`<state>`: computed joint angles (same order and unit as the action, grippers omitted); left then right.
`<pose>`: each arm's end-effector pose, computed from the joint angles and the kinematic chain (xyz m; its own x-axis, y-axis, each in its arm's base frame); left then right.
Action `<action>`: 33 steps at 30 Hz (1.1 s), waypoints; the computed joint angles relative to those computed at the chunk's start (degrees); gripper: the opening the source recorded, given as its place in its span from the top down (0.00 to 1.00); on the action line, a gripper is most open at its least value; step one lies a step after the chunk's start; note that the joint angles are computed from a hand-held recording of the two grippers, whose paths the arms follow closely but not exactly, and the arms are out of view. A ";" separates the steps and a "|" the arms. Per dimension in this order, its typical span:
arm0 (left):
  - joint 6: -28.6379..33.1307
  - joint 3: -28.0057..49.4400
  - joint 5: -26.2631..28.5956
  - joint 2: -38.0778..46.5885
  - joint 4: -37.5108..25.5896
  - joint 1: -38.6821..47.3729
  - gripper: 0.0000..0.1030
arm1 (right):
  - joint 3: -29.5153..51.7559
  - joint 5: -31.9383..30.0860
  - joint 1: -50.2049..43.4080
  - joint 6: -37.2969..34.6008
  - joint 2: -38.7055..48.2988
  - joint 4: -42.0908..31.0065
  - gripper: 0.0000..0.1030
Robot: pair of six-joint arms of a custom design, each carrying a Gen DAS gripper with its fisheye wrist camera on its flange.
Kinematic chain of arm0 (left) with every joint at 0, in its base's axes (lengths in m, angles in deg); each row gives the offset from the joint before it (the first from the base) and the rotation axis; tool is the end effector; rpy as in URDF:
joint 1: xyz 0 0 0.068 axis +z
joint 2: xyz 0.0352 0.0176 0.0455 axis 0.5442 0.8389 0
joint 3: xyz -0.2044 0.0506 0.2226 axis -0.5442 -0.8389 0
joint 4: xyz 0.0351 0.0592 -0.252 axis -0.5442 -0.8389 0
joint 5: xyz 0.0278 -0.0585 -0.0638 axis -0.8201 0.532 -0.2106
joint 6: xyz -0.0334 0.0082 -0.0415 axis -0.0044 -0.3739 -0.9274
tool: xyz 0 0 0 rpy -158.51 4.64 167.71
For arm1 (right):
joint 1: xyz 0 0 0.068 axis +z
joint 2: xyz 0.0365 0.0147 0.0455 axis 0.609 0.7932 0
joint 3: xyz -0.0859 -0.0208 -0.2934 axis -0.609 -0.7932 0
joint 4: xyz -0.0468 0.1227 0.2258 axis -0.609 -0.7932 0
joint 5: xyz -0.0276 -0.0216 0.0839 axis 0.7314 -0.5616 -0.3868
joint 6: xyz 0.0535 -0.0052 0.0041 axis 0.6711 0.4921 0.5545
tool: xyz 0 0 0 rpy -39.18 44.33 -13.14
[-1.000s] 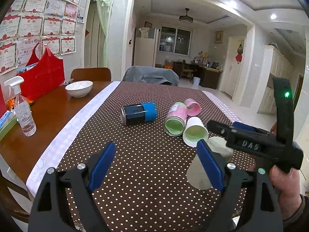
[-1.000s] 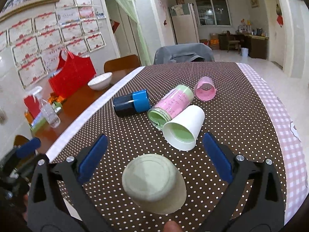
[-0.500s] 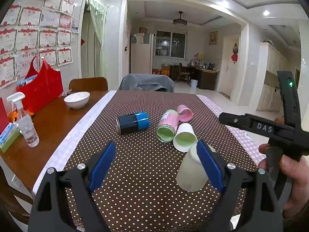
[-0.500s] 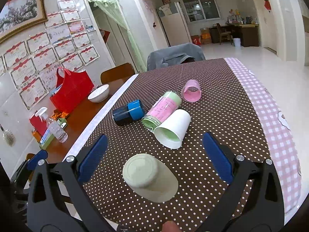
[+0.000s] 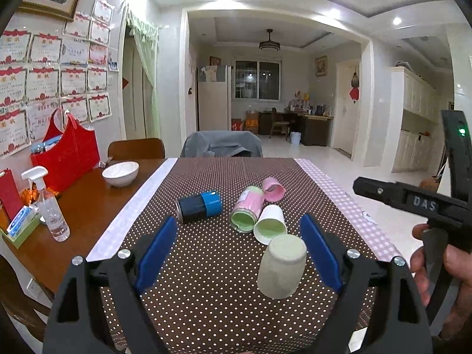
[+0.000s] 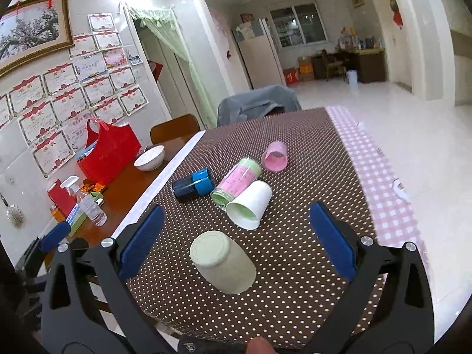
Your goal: Flip cup upside down
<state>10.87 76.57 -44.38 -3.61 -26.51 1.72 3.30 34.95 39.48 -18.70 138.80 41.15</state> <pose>0.1378 -0.0656 0.2340 -0.3674 0.0239 -0.9297 0.0567 0.9984 0.0033 0.2020 0.0179 0.2390 -0.5048 0.1594 -0.8484 -0.2188 0.9271 0.3044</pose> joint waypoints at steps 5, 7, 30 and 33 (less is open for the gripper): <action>-1.99 1.39 -4.53 -2.43 -3.93 -3.46 0.18 | -2.81 6.62 3.57 -1.87 -8.81 -2.39 0.06; -2.71 1.93 -6.60 -3.30 -5.43 -5.40 0.18 | -3.87 9.10 5.07 -1.84 -10.96 -2.55 0.06; -9.99 4.66 -23.69 -4.84 -12.60 -17.38 0.08 | -6.12 28.21 21.62 -2.16 -17.95 -3.26 0.06; -10.04 4.66 -24.34 -4.88 -12.46 -18.08 0.08 | -5.89 28.32 21.83 -1.97 -17.82 -3.48 0.06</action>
<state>0.83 81.22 -68.71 -8.49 -38.97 -16.36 -2.58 63.27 61.31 -20.67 120.98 37.67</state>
